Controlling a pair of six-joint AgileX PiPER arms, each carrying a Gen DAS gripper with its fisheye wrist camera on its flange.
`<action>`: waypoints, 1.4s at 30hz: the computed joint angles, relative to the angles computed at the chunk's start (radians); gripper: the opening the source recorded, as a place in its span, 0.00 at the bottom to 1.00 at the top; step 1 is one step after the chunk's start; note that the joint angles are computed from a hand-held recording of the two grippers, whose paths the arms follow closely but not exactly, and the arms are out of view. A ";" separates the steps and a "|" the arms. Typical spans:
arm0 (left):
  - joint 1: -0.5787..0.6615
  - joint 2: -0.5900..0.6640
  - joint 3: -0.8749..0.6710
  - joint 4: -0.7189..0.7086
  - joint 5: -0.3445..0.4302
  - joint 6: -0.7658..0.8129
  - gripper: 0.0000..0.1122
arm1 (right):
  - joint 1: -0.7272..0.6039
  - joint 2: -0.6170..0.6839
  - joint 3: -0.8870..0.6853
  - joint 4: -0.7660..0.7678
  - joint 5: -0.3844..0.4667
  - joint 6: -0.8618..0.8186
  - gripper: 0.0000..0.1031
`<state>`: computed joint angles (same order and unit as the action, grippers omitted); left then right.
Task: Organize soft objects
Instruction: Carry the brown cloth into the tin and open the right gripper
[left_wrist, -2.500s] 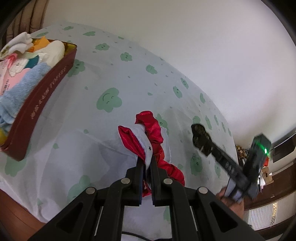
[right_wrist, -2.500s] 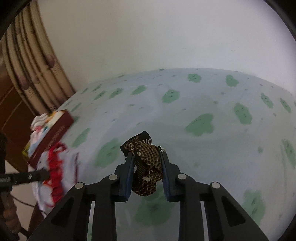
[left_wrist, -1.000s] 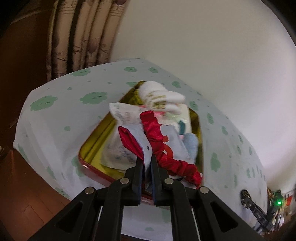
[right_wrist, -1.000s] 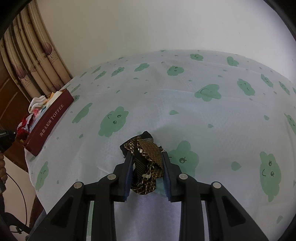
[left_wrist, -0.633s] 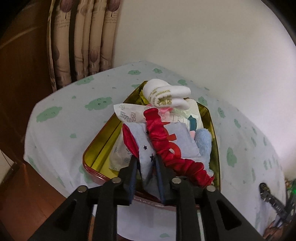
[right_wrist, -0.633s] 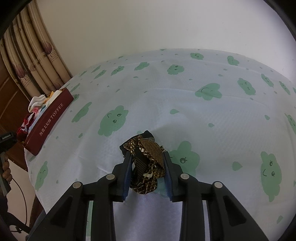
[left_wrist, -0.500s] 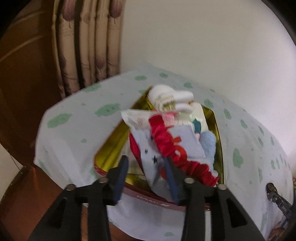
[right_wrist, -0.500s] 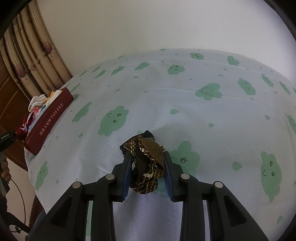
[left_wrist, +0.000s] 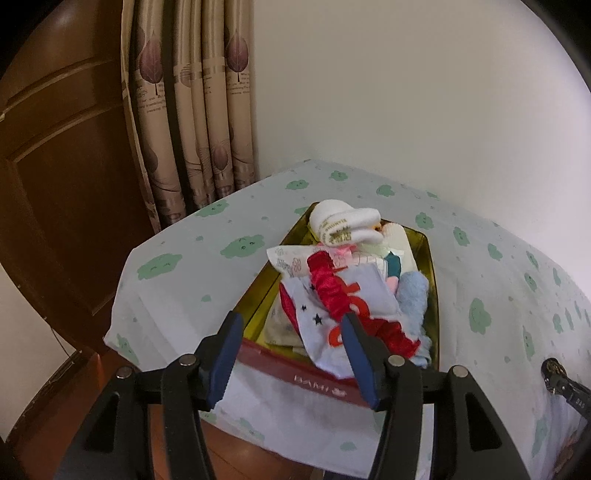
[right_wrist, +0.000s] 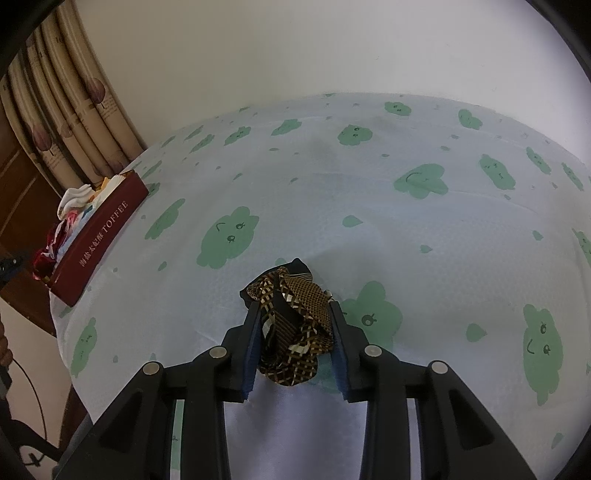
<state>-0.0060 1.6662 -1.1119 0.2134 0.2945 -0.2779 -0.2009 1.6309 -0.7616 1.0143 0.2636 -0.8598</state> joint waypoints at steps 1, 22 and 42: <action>-0.002 -0.011 0.010 0.000 0.002 0.002 0.50 | -0.003 0.003 -0.007 -0.020 0.010 0.023 0.31; 0.085 -0.050 0.093 -0.368 0.075 0.368 0.50 | 0.340 0.104 -0.476 -0.199 0.226 0.488 0.29; 0.063 0.012 0.033 -0.137 0.106 0.154 0.51 | 0.559 0.698 -1.301 -0.665 0.345 1.002 0.30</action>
